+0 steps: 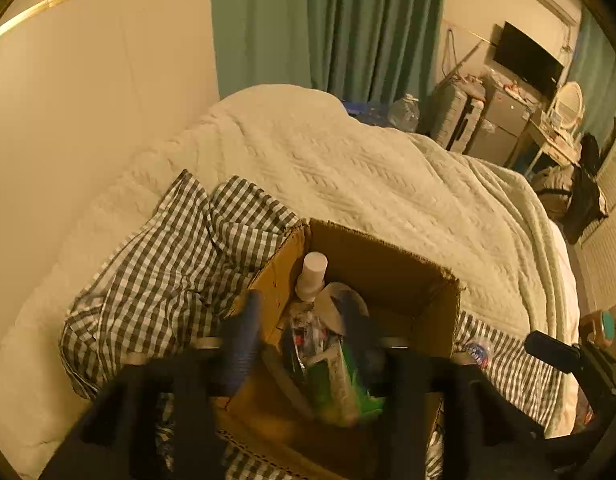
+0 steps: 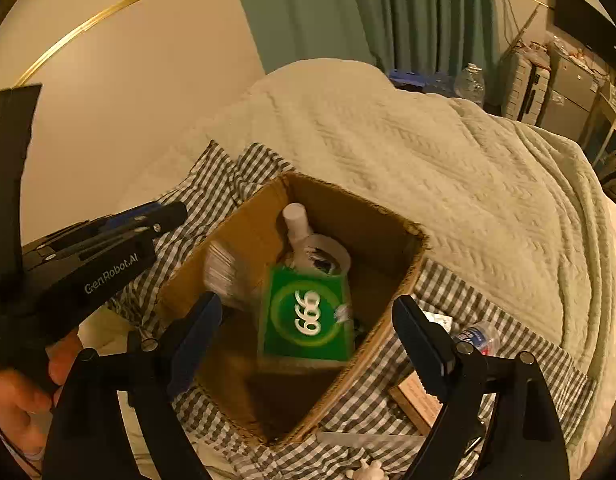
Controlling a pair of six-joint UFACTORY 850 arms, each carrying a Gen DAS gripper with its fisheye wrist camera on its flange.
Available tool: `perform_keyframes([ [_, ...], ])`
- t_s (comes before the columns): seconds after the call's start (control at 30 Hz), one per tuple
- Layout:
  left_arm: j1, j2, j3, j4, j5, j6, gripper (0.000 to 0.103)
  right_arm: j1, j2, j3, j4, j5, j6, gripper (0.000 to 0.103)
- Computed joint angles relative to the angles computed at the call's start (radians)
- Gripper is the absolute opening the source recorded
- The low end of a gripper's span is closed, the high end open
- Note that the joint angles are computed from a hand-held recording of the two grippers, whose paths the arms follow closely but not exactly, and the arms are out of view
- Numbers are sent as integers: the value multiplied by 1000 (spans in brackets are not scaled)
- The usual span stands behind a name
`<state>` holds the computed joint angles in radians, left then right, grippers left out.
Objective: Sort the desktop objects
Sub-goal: 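Lift both items over the cardboard box and release them inside, then move both grippers back toward the remaining items on the sheet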
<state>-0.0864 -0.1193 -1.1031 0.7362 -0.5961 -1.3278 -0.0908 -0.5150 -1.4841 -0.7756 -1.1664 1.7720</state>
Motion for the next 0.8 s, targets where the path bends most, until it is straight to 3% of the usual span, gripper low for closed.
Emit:
perform_keyframes([
  [0.13, -19, -3, -12, 15, -8, -17, 60, 6, 39, 34, -3, -36, 5, 87],
  [0.27, -60, -2, -23, 69, 1, -41, 66, 46, 69, 35, -16, -135, -1, 87],
  [0.33, -88, -6, -34, 90, 0, -51, 77, 75, 100, 56, -23, -183, 12, 87],
  [0.53, -180, 7, -32, 247, 54, -185, 89, 180, 187, 116, -47, -339, 84, 87],
  [0.63, -238, 0, -39, 342, 42, -266, 96, 250, 214, 133, -81, -452, 130, 89],
  [0.7, -281, -12, -51, 391, -3, -305, 98, 297, 216, 131, -121, -551, 139, 100],
  [0.8, -312, -8, -35, 426, 74, -318, 99, 361, 171, 96, -175, -751, 107, 103],
])
